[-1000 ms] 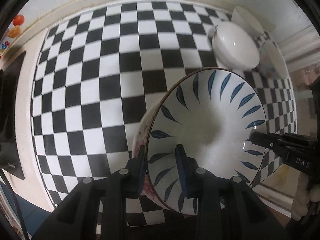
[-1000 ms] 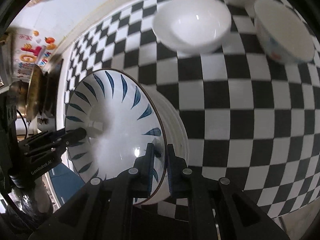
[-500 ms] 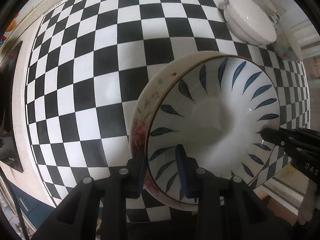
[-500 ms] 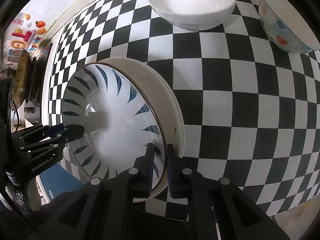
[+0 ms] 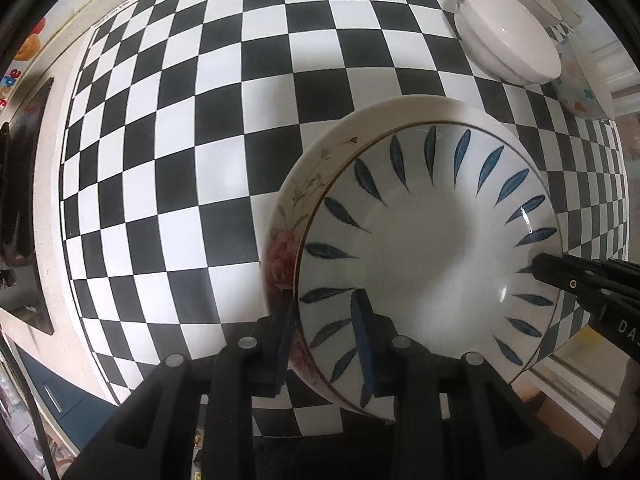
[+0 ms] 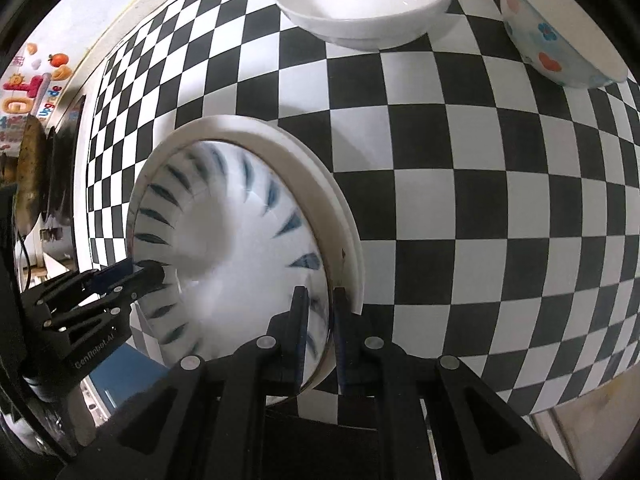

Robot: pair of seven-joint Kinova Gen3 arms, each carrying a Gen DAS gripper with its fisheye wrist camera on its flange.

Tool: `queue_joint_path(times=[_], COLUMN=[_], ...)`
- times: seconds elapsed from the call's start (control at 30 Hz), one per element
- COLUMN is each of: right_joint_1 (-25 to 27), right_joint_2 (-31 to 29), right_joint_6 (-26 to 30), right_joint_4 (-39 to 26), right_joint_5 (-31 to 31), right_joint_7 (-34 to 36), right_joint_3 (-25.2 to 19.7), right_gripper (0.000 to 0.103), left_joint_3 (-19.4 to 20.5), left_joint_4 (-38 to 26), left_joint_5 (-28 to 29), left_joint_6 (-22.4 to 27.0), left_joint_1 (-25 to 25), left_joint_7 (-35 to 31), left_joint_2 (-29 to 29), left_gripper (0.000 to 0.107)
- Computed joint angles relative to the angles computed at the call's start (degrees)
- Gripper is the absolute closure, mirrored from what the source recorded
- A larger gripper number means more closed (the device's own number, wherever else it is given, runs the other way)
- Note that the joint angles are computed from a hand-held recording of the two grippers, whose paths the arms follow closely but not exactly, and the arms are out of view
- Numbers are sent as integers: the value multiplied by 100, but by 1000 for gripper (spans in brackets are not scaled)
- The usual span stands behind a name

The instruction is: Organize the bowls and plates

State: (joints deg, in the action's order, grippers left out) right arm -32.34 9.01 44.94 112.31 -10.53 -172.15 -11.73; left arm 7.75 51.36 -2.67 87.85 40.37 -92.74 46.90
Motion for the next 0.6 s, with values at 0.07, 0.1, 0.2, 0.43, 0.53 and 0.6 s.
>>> queue_joint_path(times=[0.07, 0.1, 0.2, 0.43, 0.53, 0.6], right_joint_1=[-34, -53, -63, -245, -278, -317], right_joint_2=[34, 44, 40, -143, -255, -323], right_joint_6=[97, 126, 171, 529, 634, 704], right_joint_4=[-75, -103, -126, -363, -465, -538], right_joint_5=[61, 89, 59, 425, 522, 628], right_joint_7=[-66, -92, -105, -559, -684, -817], right_joint_3=[3, 1, -12, -38, -83, -116], right_gripper=[90, 90, 90, 90, 90, 90], left_joint_3=[0, -7, -18, 18, 33, 50], left_joint_4=[-10, 4, 9, -103, -63, -120], left_joint_5=[22, 11, -34, -6, -7, -9], left_joint_6=[51, 46, 73, 155, 101, 99], left_joint_1=[-17, -6, 27, 35, 63, 96], left_joint_7=[18, 28, 44, 37, 13, -4], left_joint_2=[-2, -14, -54, -184, -336, -402], left_gripper=[82, 82, 82, 82, 82, 82])
